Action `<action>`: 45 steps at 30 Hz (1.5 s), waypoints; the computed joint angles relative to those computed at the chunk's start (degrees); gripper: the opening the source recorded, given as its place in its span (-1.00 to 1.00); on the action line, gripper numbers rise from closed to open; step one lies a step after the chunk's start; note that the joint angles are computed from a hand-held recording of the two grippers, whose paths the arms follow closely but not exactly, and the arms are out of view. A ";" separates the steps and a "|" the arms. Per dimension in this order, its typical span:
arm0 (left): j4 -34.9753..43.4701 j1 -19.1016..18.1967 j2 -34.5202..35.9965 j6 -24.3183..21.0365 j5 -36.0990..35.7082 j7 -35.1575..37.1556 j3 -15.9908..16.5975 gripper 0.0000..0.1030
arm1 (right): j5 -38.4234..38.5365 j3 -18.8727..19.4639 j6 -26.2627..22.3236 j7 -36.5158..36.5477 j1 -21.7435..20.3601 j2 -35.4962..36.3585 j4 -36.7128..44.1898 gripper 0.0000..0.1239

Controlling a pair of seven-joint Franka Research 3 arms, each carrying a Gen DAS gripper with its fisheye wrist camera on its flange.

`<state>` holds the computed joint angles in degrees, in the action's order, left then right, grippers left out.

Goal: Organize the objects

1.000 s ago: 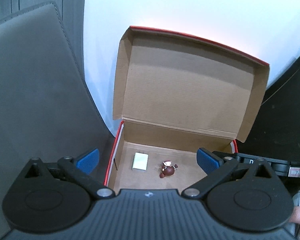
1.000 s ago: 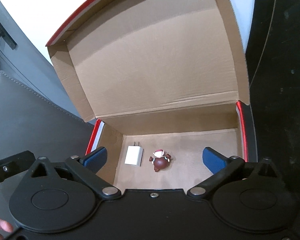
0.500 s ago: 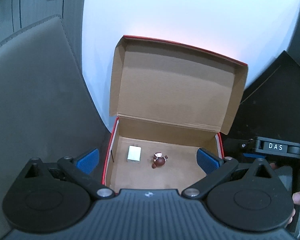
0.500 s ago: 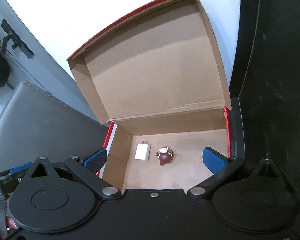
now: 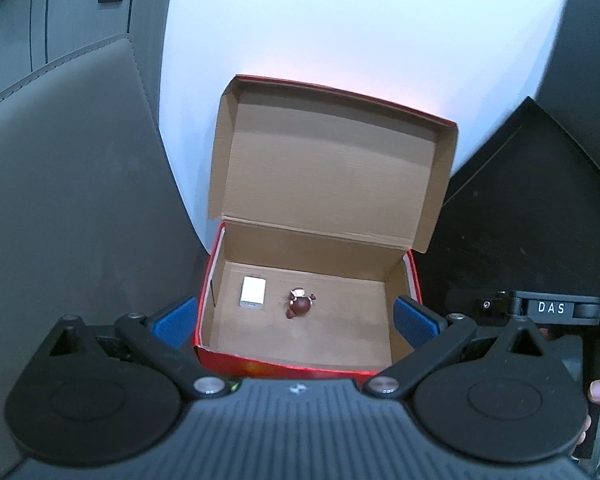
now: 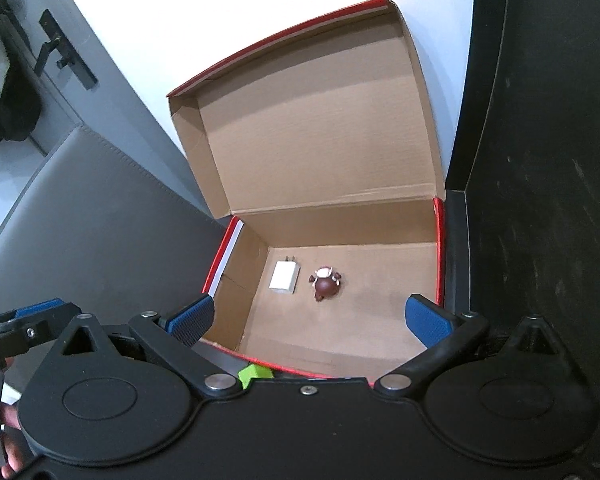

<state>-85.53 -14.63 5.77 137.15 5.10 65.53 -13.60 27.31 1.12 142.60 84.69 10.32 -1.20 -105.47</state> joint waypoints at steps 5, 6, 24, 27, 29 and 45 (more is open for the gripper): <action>-4.48 0.33 -3.29 2.11 -2.90 1.25 -0.08 1.00 | 0.05 0.11 1.43 0.47 0.35 -3.46 -3.62 0.66; -5.28 0.37 -3.90 2.62 -3.57 1.73 -0.07 1.00 | -0.07 0.18 2.07 0.92 0.44 -4.36 -4.65 0.66; -22.47 -1.75 -17.16 10.16 -9.72 6.91 1.80 1.00 | -12.01 3.12 3.99 13.17 0.49 -18.41 -17.64 0.66; -24.42 -2.39 -18.95 11.19 -11.07 7.62 2.48 1.00 | -13.04 3.68 4.14 14.88 0.40 -20.55 -19.10 0.66; -25.65 -2.92 -20.05 11.58 -12.34 8.11 3.03 1.00 | -13.53 3.95 3.93 15.92 0.35 -21.73 -19.83 0.66; -33.16 -7.30 -28.73 9.97 -19.49 18.43 6.16 1.00 | -14.95 6.06 2.09 20.59 1.19 -29.77 -25.88 0.66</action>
<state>-118.69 -21.93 -22.96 147.12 -14.39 83.97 -7.45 12.36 7.18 144.69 105.28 11.51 -30.97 -131.35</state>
